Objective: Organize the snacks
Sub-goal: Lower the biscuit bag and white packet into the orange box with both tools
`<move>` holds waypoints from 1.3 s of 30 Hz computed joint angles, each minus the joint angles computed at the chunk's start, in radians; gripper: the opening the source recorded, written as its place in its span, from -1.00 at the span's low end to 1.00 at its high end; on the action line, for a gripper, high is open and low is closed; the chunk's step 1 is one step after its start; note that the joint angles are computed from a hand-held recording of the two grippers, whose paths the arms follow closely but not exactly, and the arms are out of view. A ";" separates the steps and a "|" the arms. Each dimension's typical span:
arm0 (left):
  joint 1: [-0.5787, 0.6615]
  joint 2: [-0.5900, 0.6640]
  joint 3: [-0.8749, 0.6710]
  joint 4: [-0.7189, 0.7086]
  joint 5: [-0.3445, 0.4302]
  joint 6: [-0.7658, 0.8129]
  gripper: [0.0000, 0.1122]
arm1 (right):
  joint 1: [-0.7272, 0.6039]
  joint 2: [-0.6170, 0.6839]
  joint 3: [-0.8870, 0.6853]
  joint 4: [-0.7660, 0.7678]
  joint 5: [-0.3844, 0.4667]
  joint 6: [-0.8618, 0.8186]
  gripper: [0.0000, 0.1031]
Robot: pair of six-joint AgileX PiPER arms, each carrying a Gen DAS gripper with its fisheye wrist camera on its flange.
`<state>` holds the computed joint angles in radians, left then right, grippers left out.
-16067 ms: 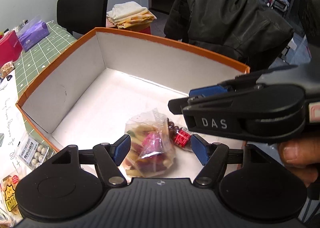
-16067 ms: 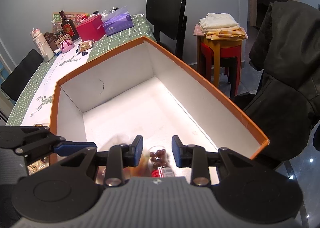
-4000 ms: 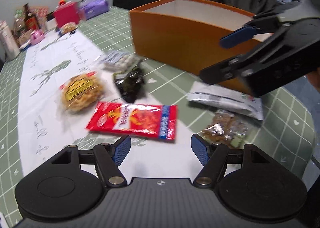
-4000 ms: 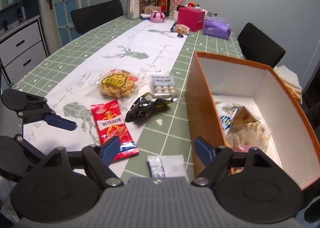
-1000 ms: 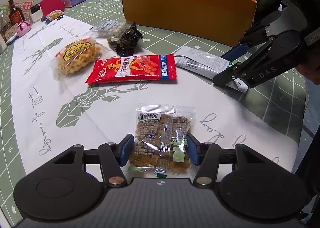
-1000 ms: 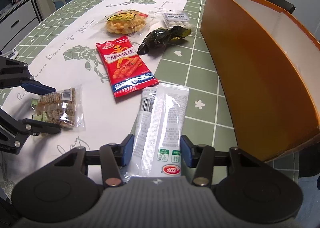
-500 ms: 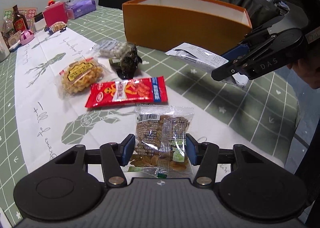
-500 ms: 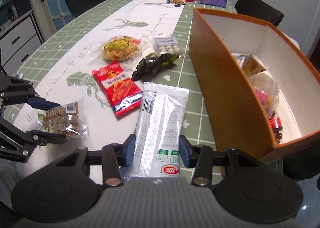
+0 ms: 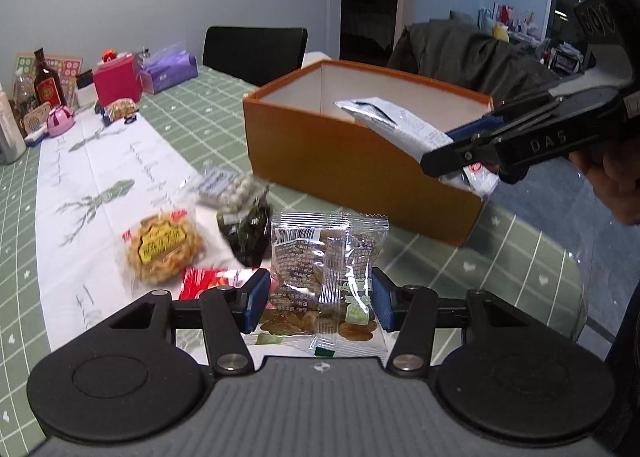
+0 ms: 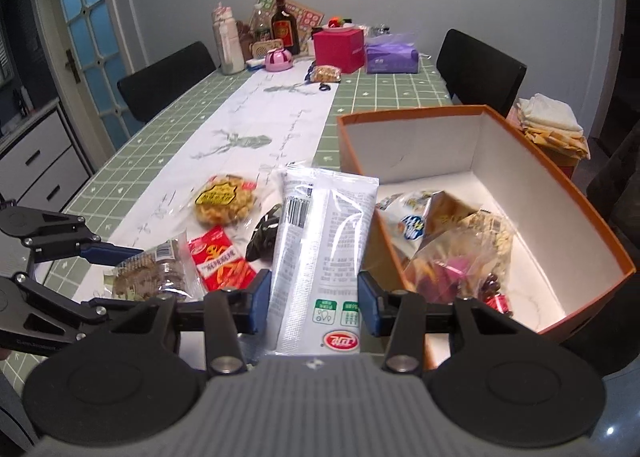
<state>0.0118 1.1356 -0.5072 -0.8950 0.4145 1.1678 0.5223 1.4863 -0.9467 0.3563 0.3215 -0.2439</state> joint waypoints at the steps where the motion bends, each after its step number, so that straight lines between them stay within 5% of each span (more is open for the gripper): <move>1: -0.016 0.007 -0.013 0.003 -0.008 -0.019 0.08 | -0.011 -0.003 -0.001 0.011 0.003 -0.013 -0.13; 8: -0.142 0.062 -0.097 0.062 -0.090 -0.174 0.08 | -0.093 -0.025 -0.008 0.094 0.016 -0.098 -0.13; 18: -0.336 0.213 -0.274 0.439 -0.193 -0.654 0.08 | -0.249 -0.021 -0.071 0.254 0.065 -0.257 -0.13; 29: -0.481 0.330 -0.414 0.873 -0.189 -1.114 0.08 | -0.372 0.002 -0.087 0.384 0.090 -0.373 -0.13; 39: -0.600 0.497 -0.560 1.369 -0.098 -1.636 0.08 | -0.400 0.097 -0.153 0.296 0.088 -0.277 -0.13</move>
